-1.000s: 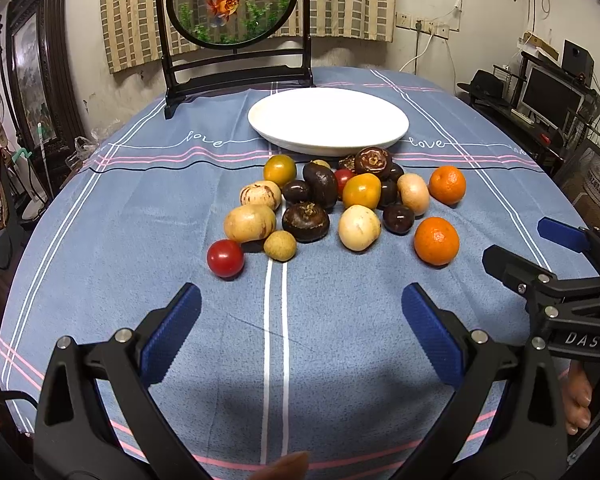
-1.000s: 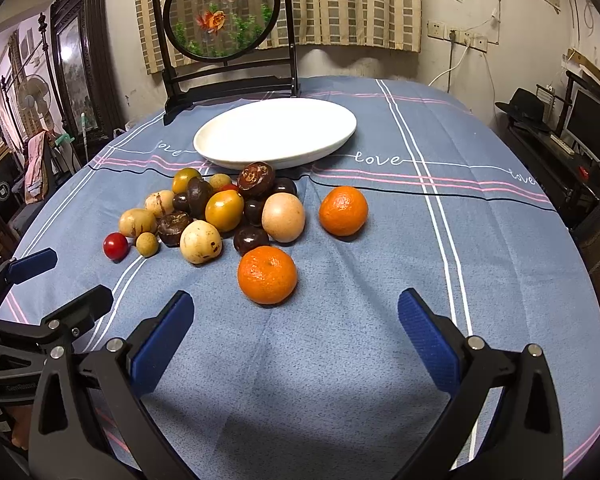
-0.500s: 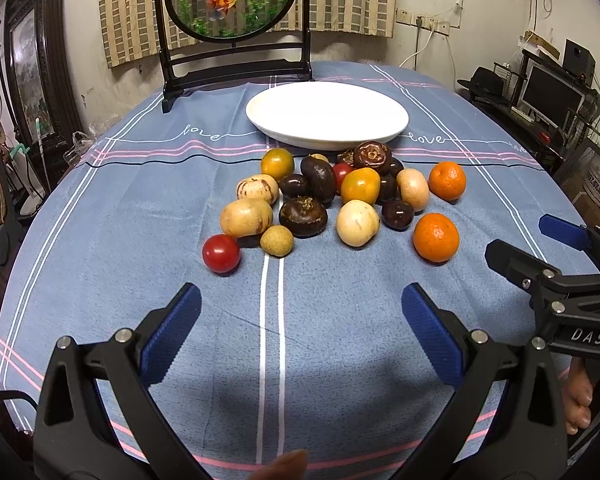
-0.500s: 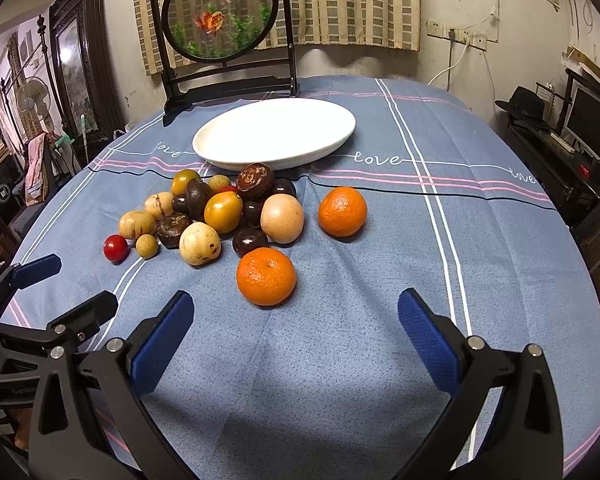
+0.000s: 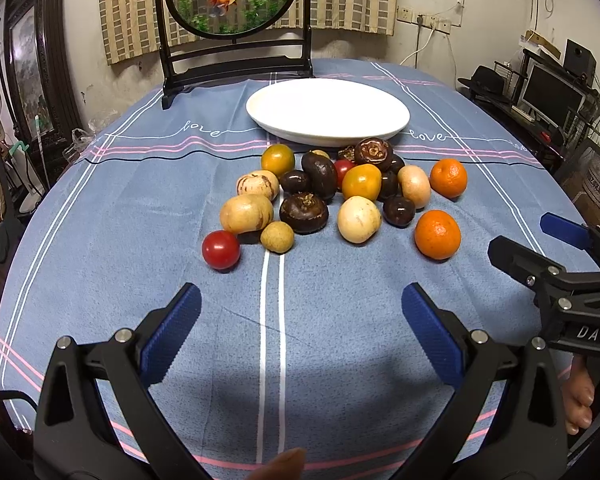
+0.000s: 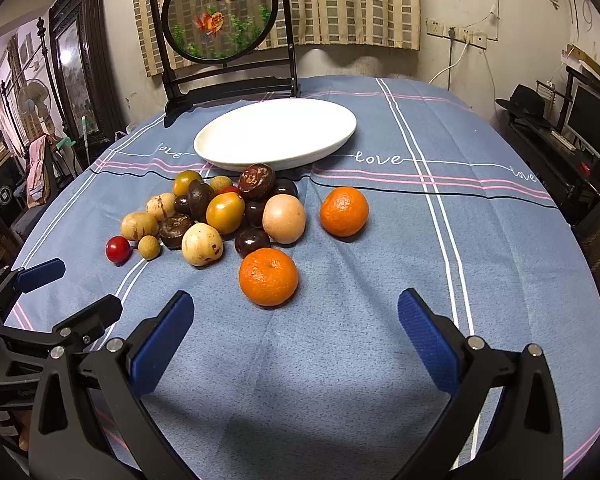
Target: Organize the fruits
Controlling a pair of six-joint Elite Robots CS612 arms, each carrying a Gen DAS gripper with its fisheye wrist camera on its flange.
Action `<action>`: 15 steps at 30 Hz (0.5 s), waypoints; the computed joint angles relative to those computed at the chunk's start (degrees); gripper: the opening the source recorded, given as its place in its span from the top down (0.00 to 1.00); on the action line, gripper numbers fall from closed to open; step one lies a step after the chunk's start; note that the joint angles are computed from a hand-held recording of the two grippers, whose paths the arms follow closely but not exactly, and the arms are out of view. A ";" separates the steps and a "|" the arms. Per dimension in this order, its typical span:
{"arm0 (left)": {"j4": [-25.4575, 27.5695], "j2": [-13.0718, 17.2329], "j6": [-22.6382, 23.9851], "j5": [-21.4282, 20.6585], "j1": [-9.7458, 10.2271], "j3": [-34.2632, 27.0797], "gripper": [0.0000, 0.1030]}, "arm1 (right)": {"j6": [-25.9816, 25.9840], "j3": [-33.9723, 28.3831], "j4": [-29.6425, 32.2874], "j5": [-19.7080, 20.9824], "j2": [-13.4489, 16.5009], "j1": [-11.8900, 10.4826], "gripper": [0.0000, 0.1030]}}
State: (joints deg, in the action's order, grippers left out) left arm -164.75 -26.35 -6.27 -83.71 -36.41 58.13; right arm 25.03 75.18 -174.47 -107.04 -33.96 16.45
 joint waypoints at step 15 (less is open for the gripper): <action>0.64 0.11 0.02 0.15 0.00 -0.16 0.02 | 0.69 0.41 -0.47 0.16 -0.14 -0.09 0.01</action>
